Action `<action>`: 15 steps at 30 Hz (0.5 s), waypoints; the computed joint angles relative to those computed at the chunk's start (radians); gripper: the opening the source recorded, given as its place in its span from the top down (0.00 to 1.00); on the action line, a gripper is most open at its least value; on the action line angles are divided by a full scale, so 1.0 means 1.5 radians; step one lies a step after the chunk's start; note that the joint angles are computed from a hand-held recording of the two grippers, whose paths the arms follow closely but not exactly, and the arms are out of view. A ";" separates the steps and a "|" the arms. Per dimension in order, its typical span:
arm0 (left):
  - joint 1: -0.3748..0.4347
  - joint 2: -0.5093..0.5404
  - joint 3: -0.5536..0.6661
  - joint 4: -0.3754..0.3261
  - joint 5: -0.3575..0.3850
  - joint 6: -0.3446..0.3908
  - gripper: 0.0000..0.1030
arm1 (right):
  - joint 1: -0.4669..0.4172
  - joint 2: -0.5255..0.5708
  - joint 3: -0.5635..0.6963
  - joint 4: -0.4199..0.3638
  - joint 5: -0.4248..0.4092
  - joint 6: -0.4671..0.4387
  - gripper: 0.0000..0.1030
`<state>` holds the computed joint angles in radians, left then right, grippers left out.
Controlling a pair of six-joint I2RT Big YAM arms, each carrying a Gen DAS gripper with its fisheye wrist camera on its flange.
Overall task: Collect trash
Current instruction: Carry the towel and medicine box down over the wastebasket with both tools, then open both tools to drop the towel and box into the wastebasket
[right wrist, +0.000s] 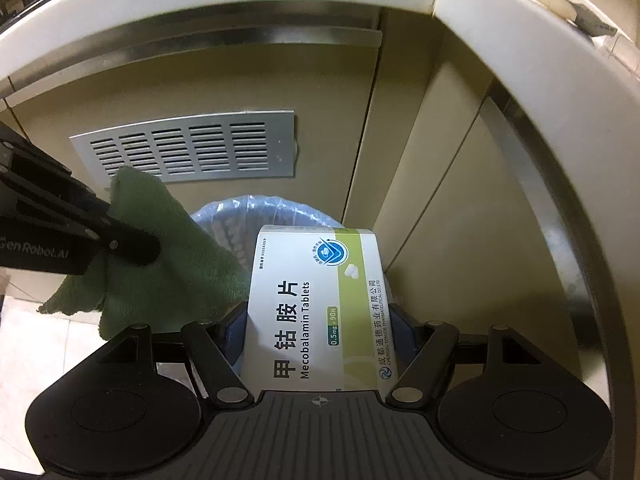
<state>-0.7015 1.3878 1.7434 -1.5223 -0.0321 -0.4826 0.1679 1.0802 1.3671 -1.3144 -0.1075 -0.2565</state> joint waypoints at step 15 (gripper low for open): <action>0.001 0.011 0.017 -0.016 0.003 -0.004 0.61 | -0.004 0.014 0.001 0.001 -0.012 0.008 0.32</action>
<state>-0.7005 1.4038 1.7690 -1.5464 -0.0275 -0.4885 0.1618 1.1009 1.3685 -1.3131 -0.1257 -0.2443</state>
